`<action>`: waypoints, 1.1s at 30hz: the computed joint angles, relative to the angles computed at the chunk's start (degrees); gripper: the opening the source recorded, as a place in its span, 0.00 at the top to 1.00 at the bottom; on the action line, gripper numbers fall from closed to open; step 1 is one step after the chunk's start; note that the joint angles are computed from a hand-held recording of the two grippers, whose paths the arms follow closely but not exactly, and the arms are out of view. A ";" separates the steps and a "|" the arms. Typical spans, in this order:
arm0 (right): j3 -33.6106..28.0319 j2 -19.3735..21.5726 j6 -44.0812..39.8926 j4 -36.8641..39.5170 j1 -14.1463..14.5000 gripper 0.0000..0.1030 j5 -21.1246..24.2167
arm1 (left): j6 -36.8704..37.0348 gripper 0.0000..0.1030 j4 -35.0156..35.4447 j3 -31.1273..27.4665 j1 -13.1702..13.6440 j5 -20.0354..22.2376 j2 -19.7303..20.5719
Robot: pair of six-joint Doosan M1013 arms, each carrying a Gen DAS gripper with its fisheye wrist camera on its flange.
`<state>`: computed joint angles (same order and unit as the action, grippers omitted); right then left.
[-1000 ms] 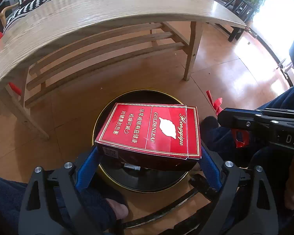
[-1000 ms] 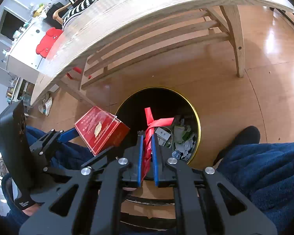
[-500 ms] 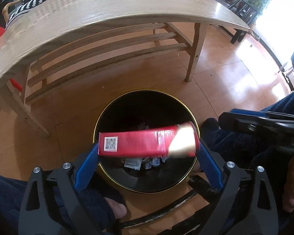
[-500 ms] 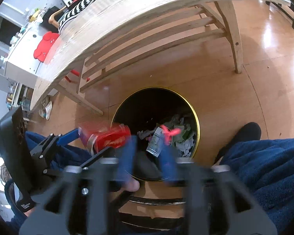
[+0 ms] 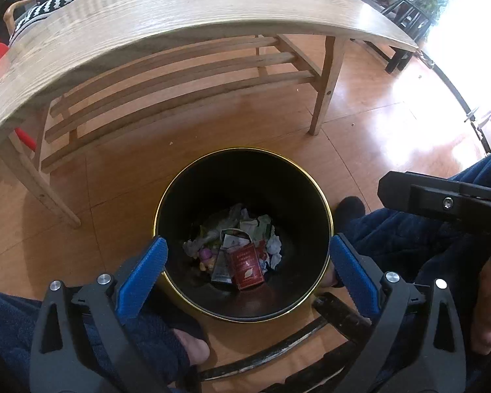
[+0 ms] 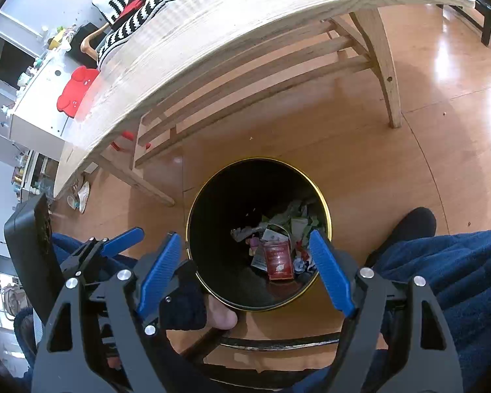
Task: Collect trash
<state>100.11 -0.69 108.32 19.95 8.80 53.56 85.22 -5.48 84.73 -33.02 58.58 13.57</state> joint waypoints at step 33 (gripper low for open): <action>-18.23 6.19 6.79 -24.93 -0.42 0.15 -6.82 | -1.47 0.07 10.18 -23.65 2.63 -2.43 8.03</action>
<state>81.88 5.50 115.11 -4.97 8.39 46.74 83.74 4.69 61.09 -30.38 56.15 21.60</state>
